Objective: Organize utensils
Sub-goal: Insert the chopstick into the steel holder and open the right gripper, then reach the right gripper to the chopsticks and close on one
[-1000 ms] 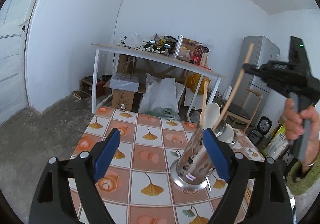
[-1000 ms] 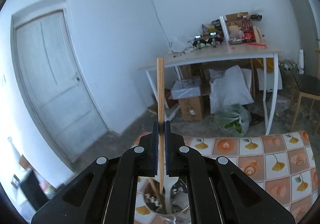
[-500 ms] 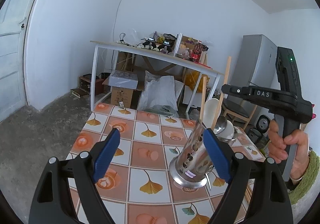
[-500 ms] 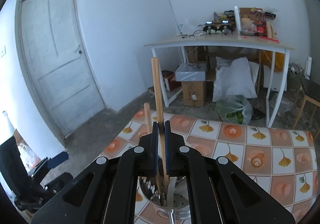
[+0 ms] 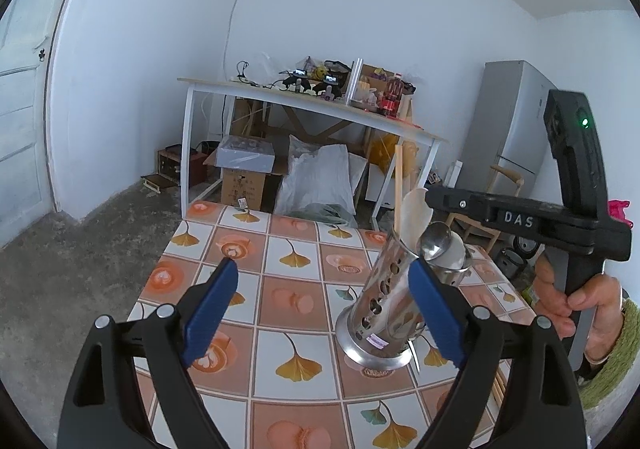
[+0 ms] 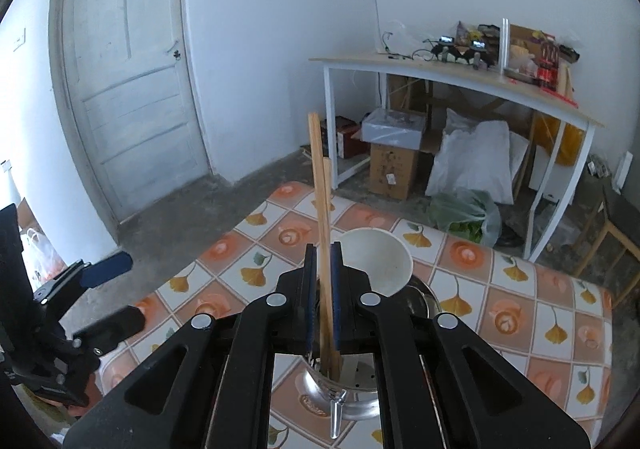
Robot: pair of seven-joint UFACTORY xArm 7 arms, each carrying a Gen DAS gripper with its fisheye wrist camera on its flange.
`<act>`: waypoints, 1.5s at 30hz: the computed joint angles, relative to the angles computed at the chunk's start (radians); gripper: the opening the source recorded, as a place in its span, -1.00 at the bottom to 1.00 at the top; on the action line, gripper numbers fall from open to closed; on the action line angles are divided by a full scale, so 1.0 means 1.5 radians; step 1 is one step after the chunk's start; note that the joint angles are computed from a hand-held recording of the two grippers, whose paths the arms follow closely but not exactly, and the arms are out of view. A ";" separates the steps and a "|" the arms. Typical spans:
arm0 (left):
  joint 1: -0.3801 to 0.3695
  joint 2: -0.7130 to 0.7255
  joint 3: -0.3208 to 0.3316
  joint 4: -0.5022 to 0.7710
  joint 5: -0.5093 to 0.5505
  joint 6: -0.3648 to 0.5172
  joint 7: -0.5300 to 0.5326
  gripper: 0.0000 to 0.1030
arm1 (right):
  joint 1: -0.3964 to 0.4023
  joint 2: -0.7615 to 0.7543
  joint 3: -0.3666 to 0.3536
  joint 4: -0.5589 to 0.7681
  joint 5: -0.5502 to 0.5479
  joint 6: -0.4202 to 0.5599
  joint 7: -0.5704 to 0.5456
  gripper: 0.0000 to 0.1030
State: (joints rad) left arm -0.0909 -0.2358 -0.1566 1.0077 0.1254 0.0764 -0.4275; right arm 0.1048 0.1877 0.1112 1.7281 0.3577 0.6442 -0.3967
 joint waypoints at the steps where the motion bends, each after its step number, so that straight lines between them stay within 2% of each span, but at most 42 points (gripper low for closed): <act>1: -0.001 0.000 -0.001 0.001 0.001 0.002 0.001 0.66 | -0.002 -0.005 0.001 -0.005 0.005 -0.001 -0.003 -0.76; 4: -0.012 0.001 0.001 0.003 -0.001 0.008 0.010 0.67 | -0.013 -0.034 0.001 -0.033 0.043 -0.013 -0.026 -0.58; 6: -0.019 0.003 0.000 0.005 -0.002 0.010 0.017 0.67 | -0.018 -0.049 -0.005 -0.046 0.064 -0.016 -0.033 -0.57; 11: -0.059 0.008 0.017 0.007 -0.032 0.018 0.066 0.68 | -0.036 -0.146 -0.040 -0.148 0.142 -0.028 -0.055 -0.47; 14: -0.092 0.010 0.032 0.007 -0.067 0.024 0.107 0.68 | -0.044 -0.207 -0.075 -0.221 0.148 -0.028 -0.030 -0.47; 18: -0.131 0.016 0.039 0.002 -0.112 0.030 0.162 0.70 | -0.062 -0.275 -0.108 -0.320 0.107 -0.021 0.031 -0.47; 22: -0.162 0.029 0.036 0.006 -0.154 0.058 0.210 0.70 | -0.082 -0.320 -0.129 -0.419 0.046 0.023 0.099 -0.45; 27: -0.189 0.048 0.023 0.010 -0.206 0.095 0.245 0.70 | -0.082 -0.340 -0.138 -0.513 0.022 0.042 0.131 -0.55; 32: -0.186 0.069 -0.006 0.018 -0.181 0.122 0.226 0.70 | -0.076 -0.325 -0.136 -0.542 0.006 0.040 0.127 -0.77; 41: -0.197 0.146 -0.024 0.089 -0.156 0.161 0.218 0.70 | -0.077 -0.319 -0.129 -0.559 -0.021 0.016 0.116 -0.88; 45: -0.205 0.210 -0.032 0.162 -0.155 0.200 0.220 0.53 | -0.082 -0.324 -0.127 -0.569 -0.035 0.003 0.129 -0.90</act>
State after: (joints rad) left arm -0.3988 0.0791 -0.2045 1.2509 -0.1073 0.3757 -0.0974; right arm -0.0180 -0.2983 -0.0792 0.8752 0.3047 0.6483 -0.2036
